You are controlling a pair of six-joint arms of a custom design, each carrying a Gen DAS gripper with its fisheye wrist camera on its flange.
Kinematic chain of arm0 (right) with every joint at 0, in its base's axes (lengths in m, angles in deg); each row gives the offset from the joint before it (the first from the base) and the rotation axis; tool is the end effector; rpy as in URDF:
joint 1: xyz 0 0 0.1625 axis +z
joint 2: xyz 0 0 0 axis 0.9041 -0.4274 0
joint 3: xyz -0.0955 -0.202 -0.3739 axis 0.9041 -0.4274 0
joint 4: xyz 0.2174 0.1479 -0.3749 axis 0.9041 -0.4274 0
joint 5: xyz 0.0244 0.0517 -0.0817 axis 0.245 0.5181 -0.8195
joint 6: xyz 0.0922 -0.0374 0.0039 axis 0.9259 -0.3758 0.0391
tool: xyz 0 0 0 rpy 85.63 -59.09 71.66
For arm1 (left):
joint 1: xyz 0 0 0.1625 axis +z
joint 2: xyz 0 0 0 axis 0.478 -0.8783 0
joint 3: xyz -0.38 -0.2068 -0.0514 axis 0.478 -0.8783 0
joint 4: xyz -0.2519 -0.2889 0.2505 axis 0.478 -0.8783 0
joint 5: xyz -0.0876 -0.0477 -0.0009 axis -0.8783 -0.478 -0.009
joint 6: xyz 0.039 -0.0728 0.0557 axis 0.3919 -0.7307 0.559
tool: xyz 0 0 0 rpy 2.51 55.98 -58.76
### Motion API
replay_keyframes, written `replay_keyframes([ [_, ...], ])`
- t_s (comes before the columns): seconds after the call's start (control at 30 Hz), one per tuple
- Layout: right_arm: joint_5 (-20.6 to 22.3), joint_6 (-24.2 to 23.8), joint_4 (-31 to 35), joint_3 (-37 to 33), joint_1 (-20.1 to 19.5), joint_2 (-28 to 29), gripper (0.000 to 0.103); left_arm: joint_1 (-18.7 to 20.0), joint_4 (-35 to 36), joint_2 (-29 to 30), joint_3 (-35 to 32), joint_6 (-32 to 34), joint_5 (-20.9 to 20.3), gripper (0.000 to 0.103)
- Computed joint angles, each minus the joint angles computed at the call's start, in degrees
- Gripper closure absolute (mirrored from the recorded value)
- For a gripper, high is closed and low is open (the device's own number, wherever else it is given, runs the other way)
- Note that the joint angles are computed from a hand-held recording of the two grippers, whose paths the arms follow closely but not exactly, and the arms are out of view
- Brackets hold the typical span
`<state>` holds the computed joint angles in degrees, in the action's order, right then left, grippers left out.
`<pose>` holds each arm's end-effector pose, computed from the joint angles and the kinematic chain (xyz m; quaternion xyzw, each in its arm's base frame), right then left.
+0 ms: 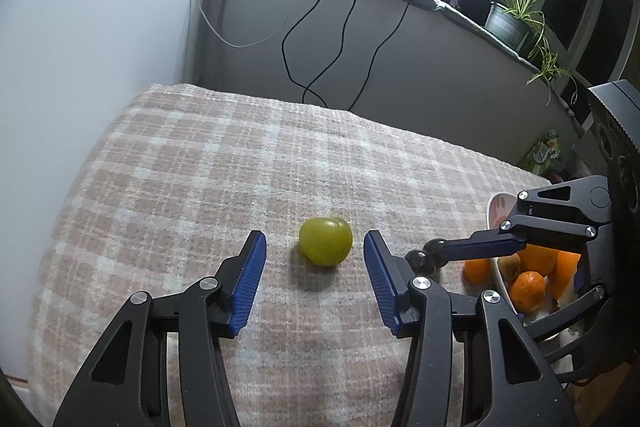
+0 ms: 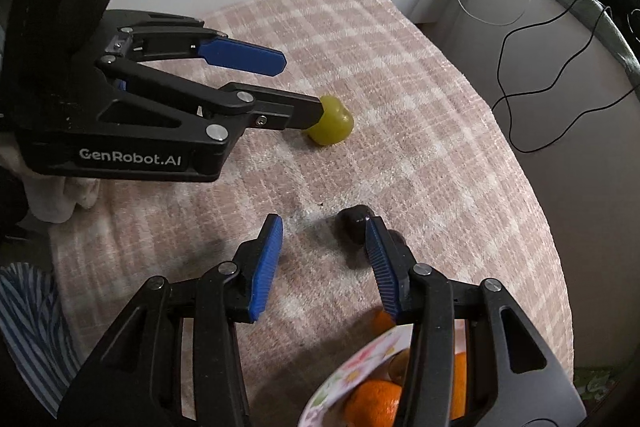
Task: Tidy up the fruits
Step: 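Grasp the green round fruit with the left tool while the right tool grasps a black plum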
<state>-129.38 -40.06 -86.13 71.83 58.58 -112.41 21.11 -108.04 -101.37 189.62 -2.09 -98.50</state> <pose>0.2925 -0.3273 0.0100 0.3809 -0.8477 0.0701 0.3624 -0.0924 -0.3811 0.1933 0.2887 0.9180 -0.2295 0.1458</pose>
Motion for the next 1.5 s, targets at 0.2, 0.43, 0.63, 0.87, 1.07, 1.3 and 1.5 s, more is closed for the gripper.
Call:
replay_keyframes([
  [0.2, -1.2, -1.0, 0.4, -1.2, -1.3, 1.4, 0.058, 1.0, -0.5, 2.2, -0.8, 0.6, -0.5, 0.054],
  [0.43, -1.1, -1.5, 1.2, -1.9, -2.3, 1.7, 0.062, 1.8, -0.9, 4.2, -1.4, 0.7, -1.0, 0.054],
  [0.63, -2.4, -1.8, 1.8, -2.4, -2.0, 2.2, 0.071, 1.5, -0.8, 5.2, -1.8, 0.6, -0.4, 0.058],
  [0.87, -3.2, -2.7, 1.4, -2.4, -1.7, 2.5, 0.079, 0.8, -1.6, 6.3, -2.0, 1.4, -0.3, 0.072],
  [1.07, -3.6, -2.7, 3.0, -2.7, -1.6, 2.4, 0.079, 0.6, -2.1, 6.8, -2.1, 1.8, 0.0, 0.074],
  [1.3, -3.9, -3.3, 2.3, -2.8, -1.4, 2.6, 0.079, 0.6, -3.3, 6.9, -1.7, 2.1, -0.2, 0.075],
  [1.5, -2.1, -2.6, 0.8, -1.8, -0.9, 1.1, 0.079, 0.8, -2.7, 4.7, -0.9, 1.9, -0.1, 0.075],
])
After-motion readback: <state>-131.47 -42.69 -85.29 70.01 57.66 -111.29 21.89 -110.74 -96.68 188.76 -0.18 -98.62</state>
